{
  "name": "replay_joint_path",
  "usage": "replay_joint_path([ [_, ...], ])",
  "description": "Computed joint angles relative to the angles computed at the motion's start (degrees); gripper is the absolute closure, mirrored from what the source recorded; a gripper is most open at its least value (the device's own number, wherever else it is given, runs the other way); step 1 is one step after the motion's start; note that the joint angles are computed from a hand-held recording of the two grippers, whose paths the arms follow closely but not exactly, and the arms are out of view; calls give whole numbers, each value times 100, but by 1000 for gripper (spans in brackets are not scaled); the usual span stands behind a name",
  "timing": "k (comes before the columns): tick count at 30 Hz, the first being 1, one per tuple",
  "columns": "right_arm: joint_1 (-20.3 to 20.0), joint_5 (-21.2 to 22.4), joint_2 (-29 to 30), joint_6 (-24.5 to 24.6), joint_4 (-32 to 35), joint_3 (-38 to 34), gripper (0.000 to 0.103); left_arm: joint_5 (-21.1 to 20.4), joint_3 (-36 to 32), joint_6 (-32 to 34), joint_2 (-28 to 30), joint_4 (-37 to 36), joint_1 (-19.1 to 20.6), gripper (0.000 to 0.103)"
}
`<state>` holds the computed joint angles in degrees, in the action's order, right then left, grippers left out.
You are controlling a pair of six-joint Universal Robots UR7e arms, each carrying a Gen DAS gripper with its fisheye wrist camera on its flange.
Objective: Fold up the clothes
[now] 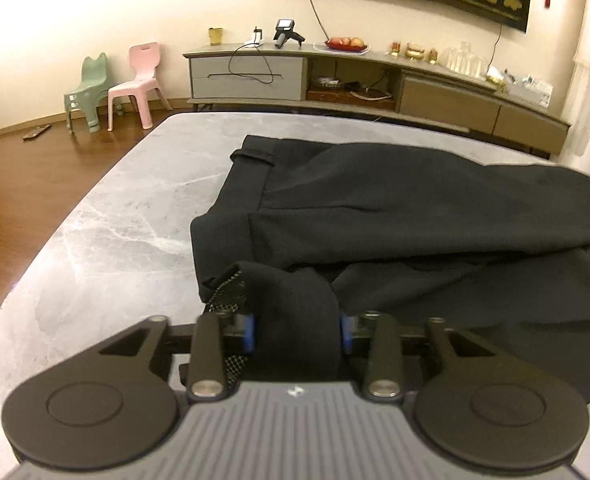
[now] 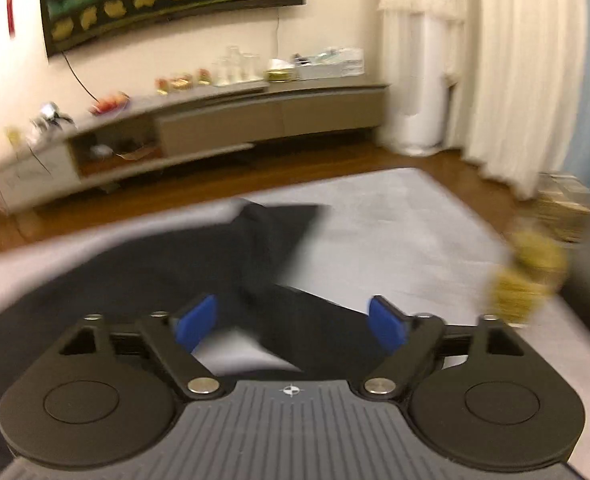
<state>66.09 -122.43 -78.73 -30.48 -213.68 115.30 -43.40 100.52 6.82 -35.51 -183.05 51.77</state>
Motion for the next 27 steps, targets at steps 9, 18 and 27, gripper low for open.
replay_joint_path([
  [9, -712, 575, -165, 355, 1508, 156, 80, 388, -52, -146, 149, 239, -51, 78],
  [18, -1153, 3110, -2248, 2344, 216, 1691, 103, -814, 257, -505, -653, -938, -18, 96],
  [27, -1579, 2051, -2088, 3619, 486, 1874, 102, -308, -390, -536, -437, 216, 178, 95],
])
